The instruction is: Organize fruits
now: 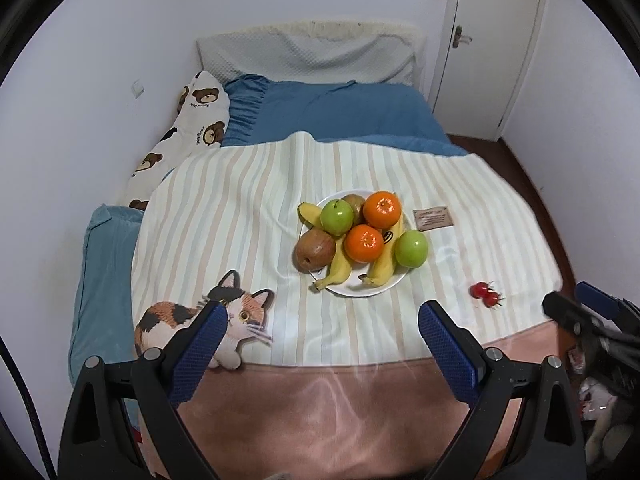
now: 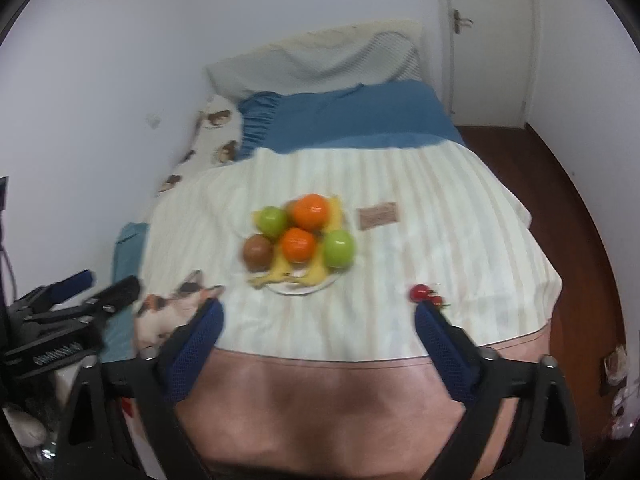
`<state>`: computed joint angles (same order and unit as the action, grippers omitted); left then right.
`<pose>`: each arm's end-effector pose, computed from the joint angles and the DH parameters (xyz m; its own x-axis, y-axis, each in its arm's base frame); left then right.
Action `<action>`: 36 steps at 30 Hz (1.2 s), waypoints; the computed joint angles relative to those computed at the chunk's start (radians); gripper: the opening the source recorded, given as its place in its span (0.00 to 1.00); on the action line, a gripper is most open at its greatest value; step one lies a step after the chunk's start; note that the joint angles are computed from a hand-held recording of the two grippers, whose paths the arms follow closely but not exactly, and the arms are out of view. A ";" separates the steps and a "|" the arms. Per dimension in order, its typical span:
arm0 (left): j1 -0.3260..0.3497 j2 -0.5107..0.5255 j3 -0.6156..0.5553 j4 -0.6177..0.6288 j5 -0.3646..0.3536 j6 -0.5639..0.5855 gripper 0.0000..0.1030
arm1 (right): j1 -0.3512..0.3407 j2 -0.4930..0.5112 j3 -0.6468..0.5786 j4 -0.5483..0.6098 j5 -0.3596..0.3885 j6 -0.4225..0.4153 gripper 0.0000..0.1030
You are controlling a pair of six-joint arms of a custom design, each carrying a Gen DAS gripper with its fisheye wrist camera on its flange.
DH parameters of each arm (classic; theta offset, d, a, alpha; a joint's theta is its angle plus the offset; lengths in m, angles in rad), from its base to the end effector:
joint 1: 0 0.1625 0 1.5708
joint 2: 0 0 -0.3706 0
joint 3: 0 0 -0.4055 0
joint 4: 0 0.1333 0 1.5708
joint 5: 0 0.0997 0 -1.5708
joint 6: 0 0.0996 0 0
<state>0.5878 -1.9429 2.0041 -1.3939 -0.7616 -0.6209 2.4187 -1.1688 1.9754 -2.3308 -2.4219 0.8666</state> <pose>-0.1779 -0.3654 0.3926 -0.6662 0.2306 -0.7093 0.5178 0.8275 -0.2173 0.4302 -0.3016 0.1406 -0.8362 0.1686 0.5218 -0.1726 0.8222 -0.5424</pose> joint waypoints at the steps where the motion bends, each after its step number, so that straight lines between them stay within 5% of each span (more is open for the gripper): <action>1: 0.007 0.019 0.014 -0.016 0.010 0.003 0.95 | -0.028 -0.019 0.030 -0.019 0.005 -0.015 0.63; 10: 0.079 0.274 0.089 -0.166 -0.008 -0.015 0.95 | -0.394 -0.100 0.296 -0.332 0.113 -0.309 0.51; 16: 0.097 0.414 0.102 -0.229 -0.033 -0.023 0.95 | -0.535 -0.024 0.336 -0.508 0.215 -0.478 0.46; 20: 0.105 0.489 0.090 -0.266 -0.054 -0.020 0.95 | -0.555 0.026 0.328 -0.553 0.184 -0.569 0.31; 36: 0.138 0.803 0.009 -0.531 -0.292 0.257 0.94 | -0.648 -0.289 0.521 -0.513 0.204 -0.521 0.30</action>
<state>0.7254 -1.1397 2.0134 -1.9248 -1.0534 -0.3639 1.7705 -1.4583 2.4959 -2.8438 -2.2180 0.3453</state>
